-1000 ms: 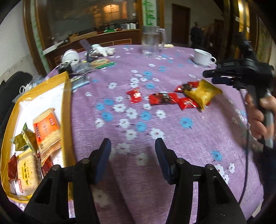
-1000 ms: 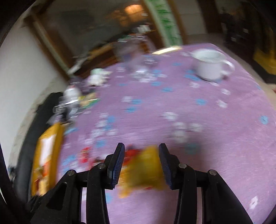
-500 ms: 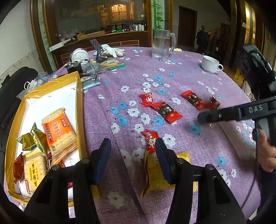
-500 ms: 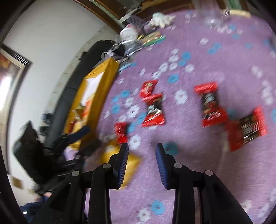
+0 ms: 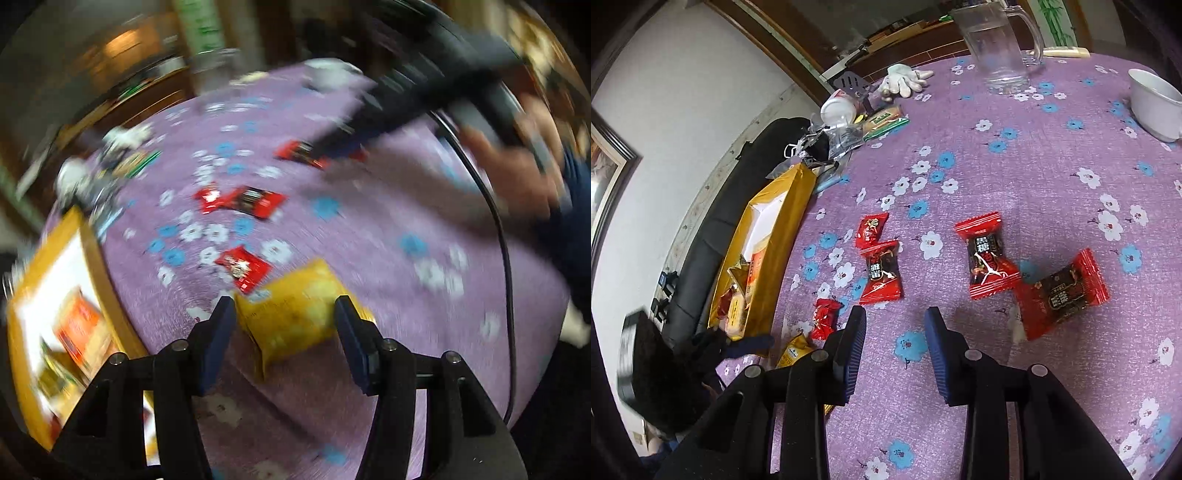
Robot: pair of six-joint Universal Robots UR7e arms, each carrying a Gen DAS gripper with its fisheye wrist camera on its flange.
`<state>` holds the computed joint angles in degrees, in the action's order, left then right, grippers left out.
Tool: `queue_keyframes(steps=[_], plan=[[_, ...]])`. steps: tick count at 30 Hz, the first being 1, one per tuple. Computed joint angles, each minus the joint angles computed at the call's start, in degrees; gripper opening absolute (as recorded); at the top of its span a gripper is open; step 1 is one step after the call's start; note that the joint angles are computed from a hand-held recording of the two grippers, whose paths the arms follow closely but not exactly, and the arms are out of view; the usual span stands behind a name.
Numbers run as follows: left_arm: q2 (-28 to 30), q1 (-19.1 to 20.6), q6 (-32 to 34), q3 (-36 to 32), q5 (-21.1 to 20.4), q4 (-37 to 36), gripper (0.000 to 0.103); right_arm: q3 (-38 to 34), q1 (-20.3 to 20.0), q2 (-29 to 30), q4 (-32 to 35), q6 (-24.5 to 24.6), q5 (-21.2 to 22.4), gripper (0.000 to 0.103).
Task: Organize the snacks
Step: 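Move both tools back to the remaining snacks on the tablecloth, then grasp the yellow cracker bag with the left tool while the right tool grasps a red candy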
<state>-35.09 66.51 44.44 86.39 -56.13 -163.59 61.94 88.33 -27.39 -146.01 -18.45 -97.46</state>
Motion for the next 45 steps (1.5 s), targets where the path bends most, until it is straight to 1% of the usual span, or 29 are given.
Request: queue_keyframes(steps=[2,3,6,10,14,15,16,17,18,20,21,22,23,24,26,28,30,31,33,34,37,39,41,43,44,45], plan=[[0.3,-0.3,5.5,0.4,2.3,-1.2,0.056,0.1,0.0,-0.1,0.1,0.0,-0.1,0.036],[0.7,-0.4,7.3,0.1,3.2,-1.1,0.056,0.3,0.1,-0.1,-0.2,0.0,0.0,0.036],[2.5,-0.2,9.3,-2.1,5.0,-0.9,0.056,0.8,0.1,-0.5,-0.8,-0.2,0.3,0.036],[4.8,0.3,10.2,-5.4,4.6,-1.7,0.056,0.9,0.0,-0.7,-1.6,0.6,0.1,0.036],[6.3,0.7,5.1,-8.9,3.4,2.6,0.056,1.5,-0.8,-1.6,-4.3,3.7,0.6,0.036],[7.2,0.8,2.4,-10.4,4.1,4.2,0.057,1.7,-1.1,-1.8,-5.1,4.7,0.6,0.037],[7.5,0.9,0.5,-10.9,3.7,4.3,0.058,1.7,-1.3,-1.9,-5.9,5.5,0.3,0.037],[7.7,0.9,-1.9,-11.5,3.2,5.1,0.058,1.9,-1.4,-2.1,-7.2,6.5,-0.5,0.037],[8.0,1.1,-6.2,-12.6,2.9,7.0,0.058,2.1,-1.4,-2.1,-8.5,7.4,-1.9,0.037],[8.3,1.1,-12.1,-13.4,3.3,7.5,0.058,1.8,-1.5,-2.0,-10.6,9.5,-5.3,0.039],[8.4,1.1,-14.6,-13.3,3.5,7.0,0.055,1.4,-1.5,-1.8,-11.2,11.0,-7.6,0.040],[8.3,1.1,-16.1,-12.9,3.1,6.3,0.049,0.7,-1.5,-1.5,-11.1,12.3,-9.9,0.040],[8.2,1.2,-17.3,-12.3,2.4,5.4,0.048,0.1,-1.4,-1.1,-11.2,13.8,-13.0,0.040],[8.0,1.2,-18.1,-11.7,1.9,4.2,0.047,-0.7,-1.4,-0.7,-10.7,15.2,-15.2,0.040],[8.2,1.0,-18.2,-10.3,2.2,0.1,0.046,-1.7,-1.8,-0.4,-8.6,17.5,-16.1,0.040],[8.2,1.2,-18.9,-9.8,1.5,-2.0,0.045,-2.6,-2.2,-0.2,-6.2,18.4,-15.0,0.040],[8.5,1.1,-18.9,-9.4,2.4,-4.1,0.045,-2.5,-2.4,0.0,-6.0,17.6,-12.8,0.040],[8.4,1.2,-19.0,-9.4,2.0,-4.1,0.045,-2.5,-2.4,0.2,-6.1,17.3,-12.3,0.042],[8.4,1.4,-19.6,-9.9,1.4,-3.3,0.045,-2.4,-2.1,1.1,-7.7,15.7,-13.0,0.044],[8.4,1.6,-19.7,-10.2,1.2,-3.0,0.045,-2.6,-1.6,1.6,-9.1,14.4,-14.1,0.047],[8.5,1.8,-20.0,-10.7,0.9,-2.4,0.045,-3.6,-0.3,3.7,-12.1,9.0,-18.3,0.050],[8.4,1.8,-20.2,-10.7,0.8,-2.2,0.045,-4.9,1.0,5.9,-14.7,4.1,-22.9,0.050],[8.3,1.9,-20.4,-10.6,0.5,-2.0,0.045,-4.9,1.9,6.9,-17.0,0.7,-26.7,0.046],[8.3,1.9,-20.7,-10.7,0.5,-1.8,0.045,-4.9,2.3,7.5,-18.9,-1.2,-29.5,0.034],[8.3,1.9,-20.7,-10.6,0.5,-1.9,0.045,-4.4,2.3,7.3,-19.4,-1.4,-30.0,0.032],[8.2,1.9,-20.8,-10.6,0.4,-1.8,0.045,-3.7,2.2,6.7,-19.4,-1.0,-29.3,0.030]])
